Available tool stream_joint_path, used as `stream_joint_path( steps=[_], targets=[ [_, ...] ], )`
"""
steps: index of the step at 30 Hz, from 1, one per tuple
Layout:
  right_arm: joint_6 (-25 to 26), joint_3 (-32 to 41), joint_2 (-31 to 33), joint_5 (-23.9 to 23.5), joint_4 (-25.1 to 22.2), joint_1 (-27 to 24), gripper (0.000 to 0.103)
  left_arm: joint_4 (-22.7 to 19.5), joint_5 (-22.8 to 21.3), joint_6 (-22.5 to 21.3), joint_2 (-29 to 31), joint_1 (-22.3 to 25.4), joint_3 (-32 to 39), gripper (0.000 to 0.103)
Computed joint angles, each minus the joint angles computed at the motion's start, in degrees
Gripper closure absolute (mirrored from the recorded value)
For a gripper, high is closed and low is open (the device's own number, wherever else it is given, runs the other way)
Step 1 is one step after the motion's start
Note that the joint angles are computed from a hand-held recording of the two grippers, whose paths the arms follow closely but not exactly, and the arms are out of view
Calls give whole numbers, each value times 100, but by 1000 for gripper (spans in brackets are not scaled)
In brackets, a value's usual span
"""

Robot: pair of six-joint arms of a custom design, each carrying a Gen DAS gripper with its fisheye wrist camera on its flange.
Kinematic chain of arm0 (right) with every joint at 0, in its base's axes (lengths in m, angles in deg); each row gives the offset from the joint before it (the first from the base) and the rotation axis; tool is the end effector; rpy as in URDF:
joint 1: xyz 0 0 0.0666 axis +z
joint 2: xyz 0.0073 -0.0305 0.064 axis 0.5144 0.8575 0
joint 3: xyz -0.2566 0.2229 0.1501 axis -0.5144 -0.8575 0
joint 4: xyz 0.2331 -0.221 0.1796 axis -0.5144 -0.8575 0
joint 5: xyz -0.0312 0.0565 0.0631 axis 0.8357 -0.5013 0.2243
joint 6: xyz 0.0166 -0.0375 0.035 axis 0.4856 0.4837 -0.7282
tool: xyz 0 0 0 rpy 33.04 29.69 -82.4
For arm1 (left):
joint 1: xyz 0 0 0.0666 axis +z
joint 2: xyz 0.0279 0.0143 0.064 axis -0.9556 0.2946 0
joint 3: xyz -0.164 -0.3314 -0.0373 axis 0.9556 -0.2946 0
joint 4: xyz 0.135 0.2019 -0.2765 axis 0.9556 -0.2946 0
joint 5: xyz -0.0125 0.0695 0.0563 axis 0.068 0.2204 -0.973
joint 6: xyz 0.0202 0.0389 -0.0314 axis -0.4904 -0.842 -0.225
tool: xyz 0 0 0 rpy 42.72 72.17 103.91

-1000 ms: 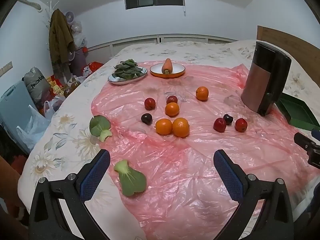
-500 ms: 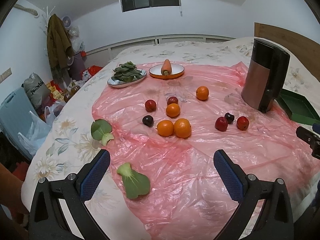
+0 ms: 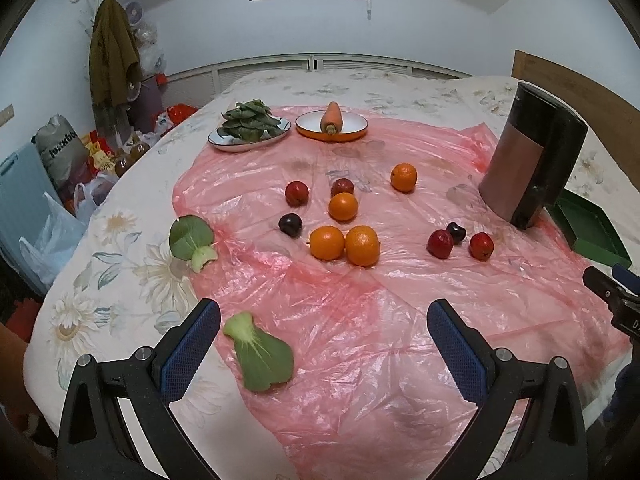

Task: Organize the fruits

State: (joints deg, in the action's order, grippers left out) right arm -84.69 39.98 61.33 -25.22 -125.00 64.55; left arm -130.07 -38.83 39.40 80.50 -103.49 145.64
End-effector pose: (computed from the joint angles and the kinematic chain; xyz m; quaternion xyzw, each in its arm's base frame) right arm 0.3631 0.2286 0.4749 -0.0569 0.9090 0.0570 0.4091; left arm 0.2997 -0.1597 0.4962 -0.0699 0.9203 0.0220 0.3842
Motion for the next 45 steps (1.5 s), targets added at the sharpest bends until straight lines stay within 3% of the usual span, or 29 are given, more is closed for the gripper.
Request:
stream_joint_path(
  steps=[14,24,29,33,37,41,45],
  targets=[
    [45,18,52,-142,127,-37,0,-123,365,-28,115,263,72,1],
    [404,163,253,-425,197,-6,0,73,823,-604,274,672,149,3],
    [657,449,576,-765,233,10,0,164,1174,-970,547,1047,319,15],
    [809,774,937,-1059,179,-2,0,121,1564,-1054,900,1346,527,31],
    [969,1184,1351,-1366,7,-65,0,53,2047,-816,1303,1583,773,37],
    [1006,1457,1669,-1566,-72,-111,4,-29,2184,-398,1674,1639,1008,37],
    [1045,1661,1938,-1783,-115,-185,10,-116,2200,13,1967,1678,1180,45]
  ],
)
